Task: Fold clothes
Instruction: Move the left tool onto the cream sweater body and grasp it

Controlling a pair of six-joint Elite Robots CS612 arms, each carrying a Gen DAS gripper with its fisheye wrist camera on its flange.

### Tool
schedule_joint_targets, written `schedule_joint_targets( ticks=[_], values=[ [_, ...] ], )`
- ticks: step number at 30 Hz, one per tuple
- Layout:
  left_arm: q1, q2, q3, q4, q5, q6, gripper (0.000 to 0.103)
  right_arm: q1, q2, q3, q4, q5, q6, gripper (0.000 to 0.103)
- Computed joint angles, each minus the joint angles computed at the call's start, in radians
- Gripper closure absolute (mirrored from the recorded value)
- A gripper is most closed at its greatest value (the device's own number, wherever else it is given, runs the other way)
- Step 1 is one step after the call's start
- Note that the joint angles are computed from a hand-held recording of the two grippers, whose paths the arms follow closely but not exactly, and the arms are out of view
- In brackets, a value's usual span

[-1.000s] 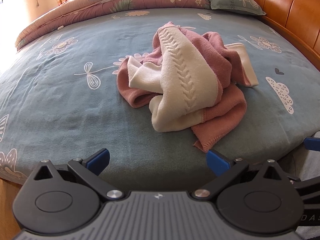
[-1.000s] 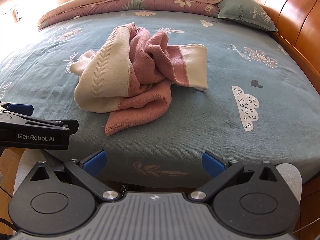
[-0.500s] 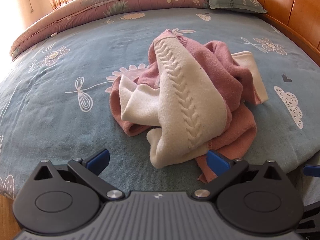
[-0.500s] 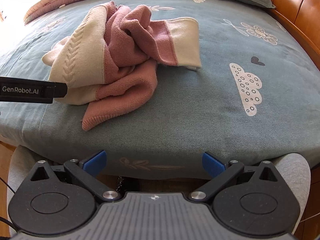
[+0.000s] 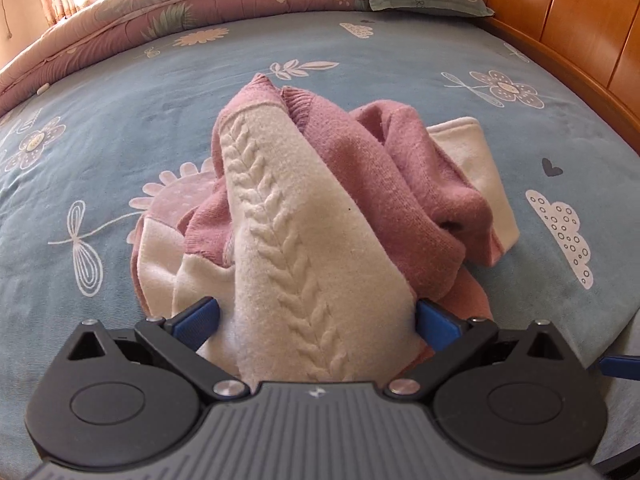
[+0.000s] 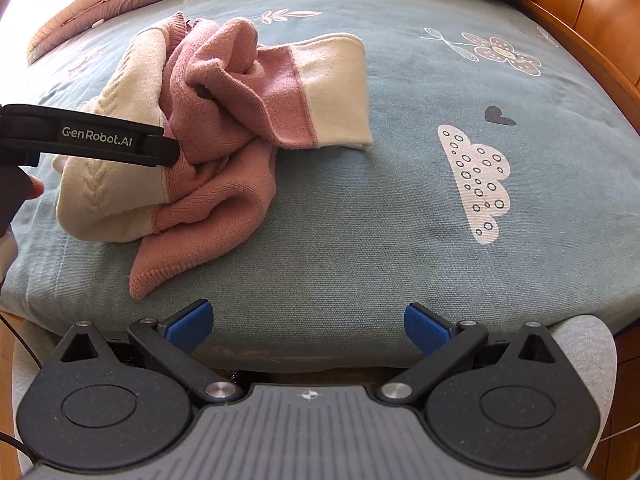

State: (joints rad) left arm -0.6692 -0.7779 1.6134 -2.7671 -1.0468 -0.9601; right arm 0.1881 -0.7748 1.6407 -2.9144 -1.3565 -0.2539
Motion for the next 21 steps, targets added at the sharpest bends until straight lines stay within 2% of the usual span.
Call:
schedule_joint_targets(
  ticks=[6, 8, 12, 16, 21],
  values=[
    [-0.005, 0.012, 0.087, -0.264, 0.009, 0.096, 0.000, -0.004, 0.010, -0.022, 0.001, 0.015, 0.017, 0.000],
    [-0.004, 0.016, 0.103, -0.320, 0.001, 0.116, 0.000, -0.004, 0.013, -0.028, 0.003, 0.022, 0.012, 0.000],
    [-0.004, 0.015, 0.103, -0.319, -0.003, 0.168, 0.000, -0.004, 0.019, -0.038, -0.023, 0.031, -0.030, 0.000],
    [0.002, -0.007, 0.104, -0.268, -0.036, 0.165, 0.000, -0.011, 0.031, -0.058, -0.097, 0.075, -0.055, 0.000],
    [-0.018, -0.035, 0.123, -0.226, 0.038, 0.177, 0.001, -0.005, 0.074, -0.122, -0.168, 0.115, -0.080, 0.000]
  ],
)
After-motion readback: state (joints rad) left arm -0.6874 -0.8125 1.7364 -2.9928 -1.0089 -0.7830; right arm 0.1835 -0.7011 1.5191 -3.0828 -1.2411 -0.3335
